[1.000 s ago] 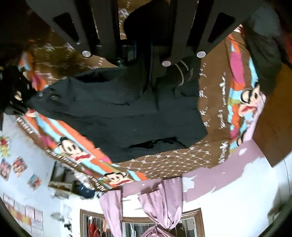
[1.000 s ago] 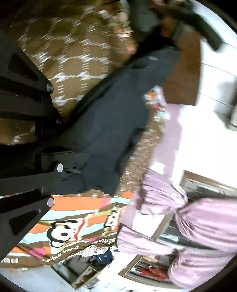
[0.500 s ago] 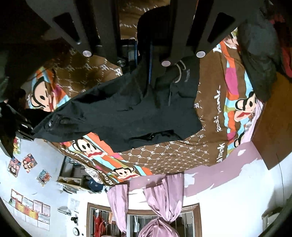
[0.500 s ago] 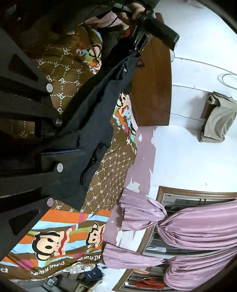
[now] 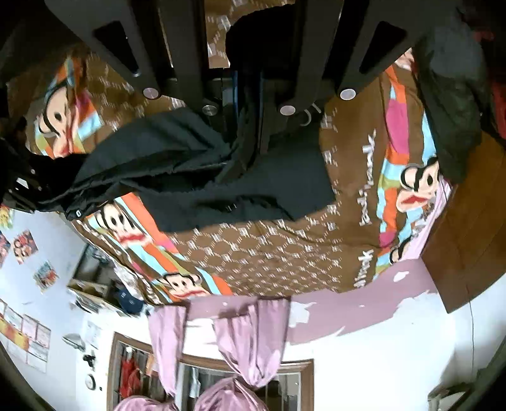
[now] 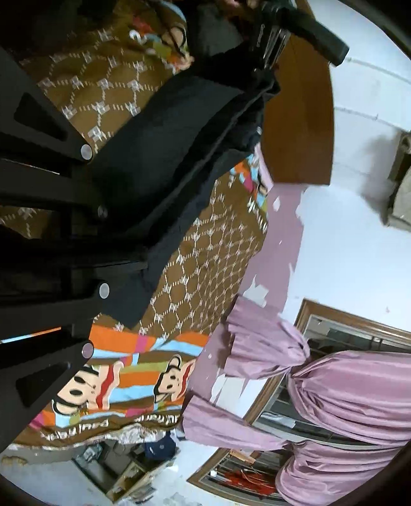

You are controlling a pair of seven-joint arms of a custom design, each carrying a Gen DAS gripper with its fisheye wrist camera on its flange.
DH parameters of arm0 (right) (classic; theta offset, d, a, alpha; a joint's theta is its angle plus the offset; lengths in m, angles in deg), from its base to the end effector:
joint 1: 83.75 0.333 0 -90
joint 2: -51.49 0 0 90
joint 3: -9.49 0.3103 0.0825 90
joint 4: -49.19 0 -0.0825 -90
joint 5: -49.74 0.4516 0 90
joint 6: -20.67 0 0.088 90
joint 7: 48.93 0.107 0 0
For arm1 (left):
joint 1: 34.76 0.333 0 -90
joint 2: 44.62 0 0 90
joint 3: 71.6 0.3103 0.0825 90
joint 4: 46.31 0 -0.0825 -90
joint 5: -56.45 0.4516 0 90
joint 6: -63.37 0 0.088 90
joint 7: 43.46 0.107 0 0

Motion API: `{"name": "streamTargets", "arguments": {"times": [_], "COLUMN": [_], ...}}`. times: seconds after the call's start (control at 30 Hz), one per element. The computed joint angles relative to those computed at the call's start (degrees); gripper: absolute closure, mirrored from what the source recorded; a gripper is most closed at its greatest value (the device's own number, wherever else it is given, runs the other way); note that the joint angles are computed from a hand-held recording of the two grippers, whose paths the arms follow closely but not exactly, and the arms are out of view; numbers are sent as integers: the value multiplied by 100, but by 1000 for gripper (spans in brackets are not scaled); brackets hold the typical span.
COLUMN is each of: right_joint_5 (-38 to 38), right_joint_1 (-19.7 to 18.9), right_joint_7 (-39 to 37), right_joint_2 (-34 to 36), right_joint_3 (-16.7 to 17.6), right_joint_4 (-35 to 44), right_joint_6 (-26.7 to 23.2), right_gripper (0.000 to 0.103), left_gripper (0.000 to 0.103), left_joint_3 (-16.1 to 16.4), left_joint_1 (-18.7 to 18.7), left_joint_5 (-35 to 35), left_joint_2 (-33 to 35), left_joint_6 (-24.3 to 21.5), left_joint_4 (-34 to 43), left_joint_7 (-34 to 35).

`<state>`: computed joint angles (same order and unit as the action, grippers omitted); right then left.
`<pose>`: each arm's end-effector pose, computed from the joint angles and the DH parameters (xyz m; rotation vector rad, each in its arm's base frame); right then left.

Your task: Fold large clothes

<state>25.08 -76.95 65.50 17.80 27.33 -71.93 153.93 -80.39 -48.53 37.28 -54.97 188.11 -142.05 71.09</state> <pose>0.4341 0.2363 0.7145 -1.8903 1.5508 -1.0737 0.5507 -0.2529 0.7450 -1.0934 2.4664 -0.9747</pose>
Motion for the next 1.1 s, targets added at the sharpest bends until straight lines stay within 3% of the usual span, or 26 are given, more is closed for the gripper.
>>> {"name": "streamTargets", "arguments": {"times": [0.23,0.47,0.73,0.83,1.1], "right_joint_5": [-633,-1504,-2066,-2133,-2102], "right_joint_1": [-231,-46,277,435,713], "right_joint_7": [105,482,1107,1178,1100], "right_joint_2": [1424,2465,3352,3642,4051], "right_joint_3": [-127,-480,-1136,-1390,-1803], "right_joint_4": [1187,1732,1948,2017,2120], "right_joint_6": [-524,-389,104,291,622], "right_gripper": [95,94,94,93,90], "left_gripper": [96,96,96,96,96], "left_joint_3": [-269,-494,-509,-479,-293], "left_joint_1": [58,108,-158,-256,-503], "left_joint_5": [626,1032,1896,2076,2340], "left_joint_2": [1182,2557,4180,4635,5750], "left_joint_6": [412,918,690,699,217], "left_joint_4": [1193,2353,4063,4504,5795], "left_joint_7": [-302,-517,-802,-802,-1103]}}
